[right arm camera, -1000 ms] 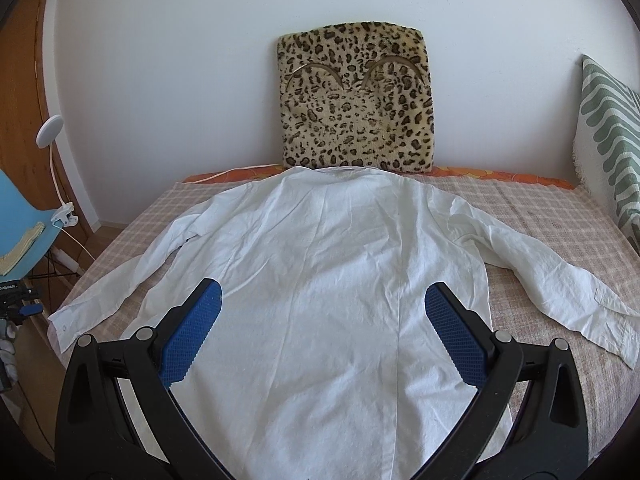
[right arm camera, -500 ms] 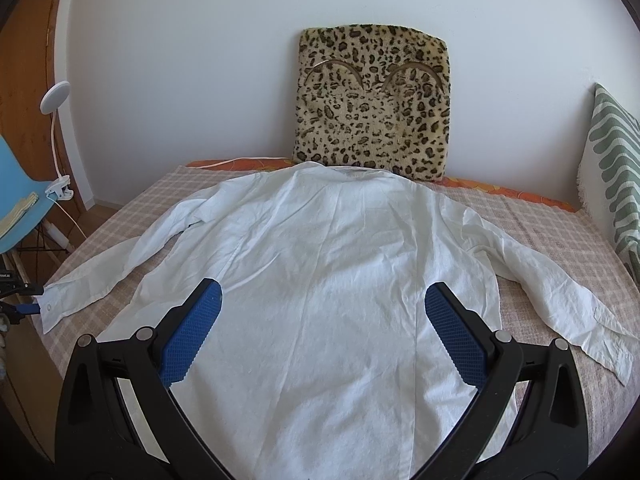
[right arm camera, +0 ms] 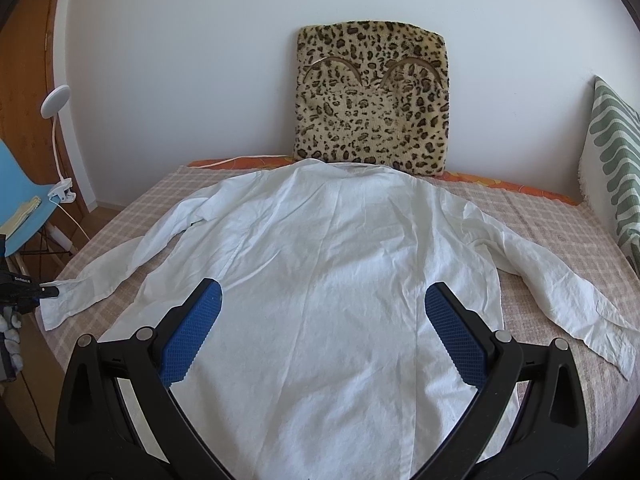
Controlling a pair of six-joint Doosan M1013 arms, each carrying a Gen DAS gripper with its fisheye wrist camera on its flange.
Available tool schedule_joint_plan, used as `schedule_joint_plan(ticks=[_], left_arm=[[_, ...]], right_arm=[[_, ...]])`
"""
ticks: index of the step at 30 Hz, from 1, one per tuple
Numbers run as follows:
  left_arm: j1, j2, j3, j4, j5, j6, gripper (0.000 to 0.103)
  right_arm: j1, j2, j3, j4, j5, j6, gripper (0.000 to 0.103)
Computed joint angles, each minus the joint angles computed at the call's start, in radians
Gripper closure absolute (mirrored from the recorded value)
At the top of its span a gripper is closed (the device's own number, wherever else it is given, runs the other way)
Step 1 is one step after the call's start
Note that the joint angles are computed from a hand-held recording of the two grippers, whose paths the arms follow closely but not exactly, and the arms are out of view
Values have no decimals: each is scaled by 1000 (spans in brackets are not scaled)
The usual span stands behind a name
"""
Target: Fold small clothes
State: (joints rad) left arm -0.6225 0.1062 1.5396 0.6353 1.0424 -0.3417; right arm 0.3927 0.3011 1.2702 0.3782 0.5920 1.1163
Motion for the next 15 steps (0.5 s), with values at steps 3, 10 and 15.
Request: schedule_joint_plan(ticks=[3,10,15], left_arm=[[-39,15,-42,102,57,83,102],[-104,84,-149,197,137,374,101],[-134,137,-201,215,155,583,101]], right_arm=[[3,-4,6,7,-5,-11,0],[17,63,-135,75,183,-62,0],[48,245,-460,201,575,-55,0]])
